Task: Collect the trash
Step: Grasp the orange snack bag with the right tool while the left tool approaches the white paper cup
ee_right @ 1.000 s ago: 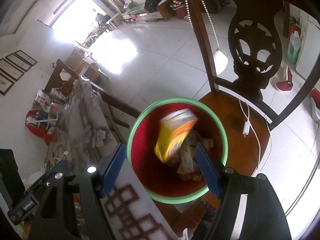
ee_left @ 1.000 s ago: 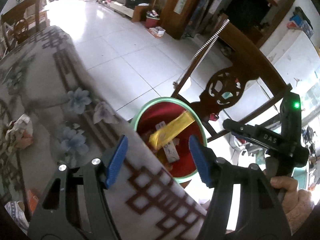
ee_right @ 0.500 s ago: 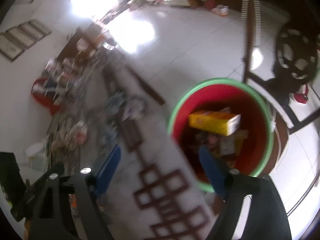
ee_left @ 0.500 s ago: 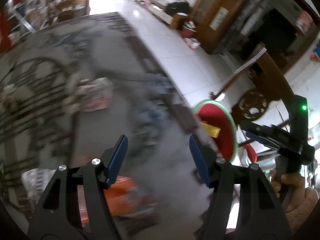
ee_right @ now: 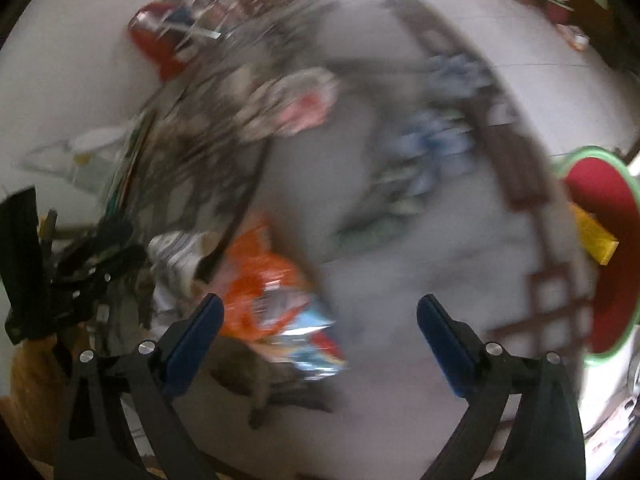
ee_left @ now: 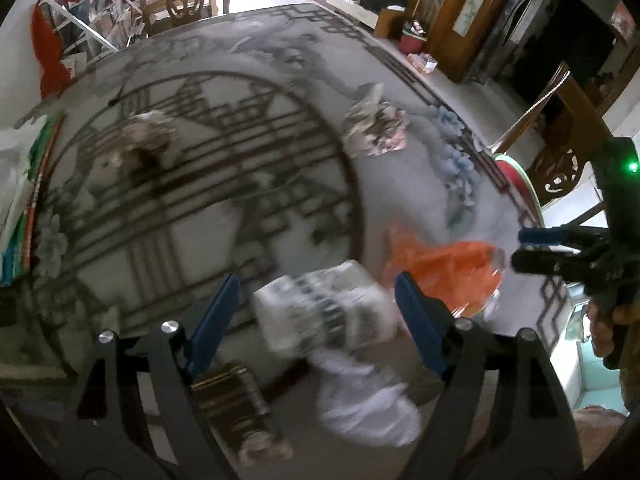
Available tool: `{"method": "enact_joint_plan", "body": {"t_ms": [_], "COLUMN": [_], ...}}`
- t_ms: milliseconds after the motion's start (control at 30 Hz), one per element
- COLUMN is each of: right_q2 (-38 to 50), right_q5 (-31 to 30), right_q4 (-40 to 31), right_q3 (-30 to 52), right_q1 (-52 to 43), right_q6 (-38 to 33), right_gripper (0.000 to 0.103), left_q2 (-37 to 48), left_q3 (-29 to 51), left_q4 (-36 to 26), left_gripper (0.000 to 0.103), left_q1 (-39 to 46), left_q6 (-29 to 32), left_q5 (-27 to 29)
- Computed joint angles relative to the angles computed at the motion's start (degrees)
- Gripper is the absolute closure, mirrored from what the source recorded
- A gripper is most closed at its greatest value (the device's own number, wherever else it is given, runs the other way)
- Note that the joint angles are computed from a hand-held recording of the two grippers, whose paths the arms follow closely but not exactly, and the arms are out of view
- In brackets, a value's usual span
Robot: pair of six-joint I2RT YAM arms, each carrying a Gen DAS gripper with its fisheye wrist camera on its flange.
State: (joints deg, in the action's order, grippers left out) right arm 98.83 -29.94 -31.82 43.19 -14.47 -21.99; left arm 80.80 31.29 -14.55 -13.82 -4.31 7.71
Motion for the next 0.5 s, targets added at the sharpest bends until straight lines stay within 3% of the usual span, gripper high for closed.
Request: {"method": "enact_joint_plan", "body": {"t_ms": [267, 300, 367, 500], "right_q2": [2.6, 1.5, 0.0, -3.5], "right_q5": [2.0, 2.6, 2.5, 1.7], "right_q4": [10.6, 11.9, 13.1, 14.7], "right_q3": [-6.1, -7.1, -8.6, -11.1], "right_q1": [11.1, 11.4, 11.3, 8.4], "right_q6": [10.8, 11.4, 12.3, 14.4], "right_gripper": [0.011, 0.015, 0.050, 0.052], "left_q2": [0.0, 0.7, 2.4, 6.4], "left_q3": [-1.9, -1.7, -1.4, -0.1], "left_q4": [-1.1, -1.2, -0.6, 0.1], "left_gripper": [0.021, 0.021, 0.021, 0.021], "left_q1": [5.0, 4.5, 3.6, 2.6], "left_q6": [9.9, 11.3, 13.9, 17.7], "left_q5": [5.2, 5.0, 4.2, 4.4]}}
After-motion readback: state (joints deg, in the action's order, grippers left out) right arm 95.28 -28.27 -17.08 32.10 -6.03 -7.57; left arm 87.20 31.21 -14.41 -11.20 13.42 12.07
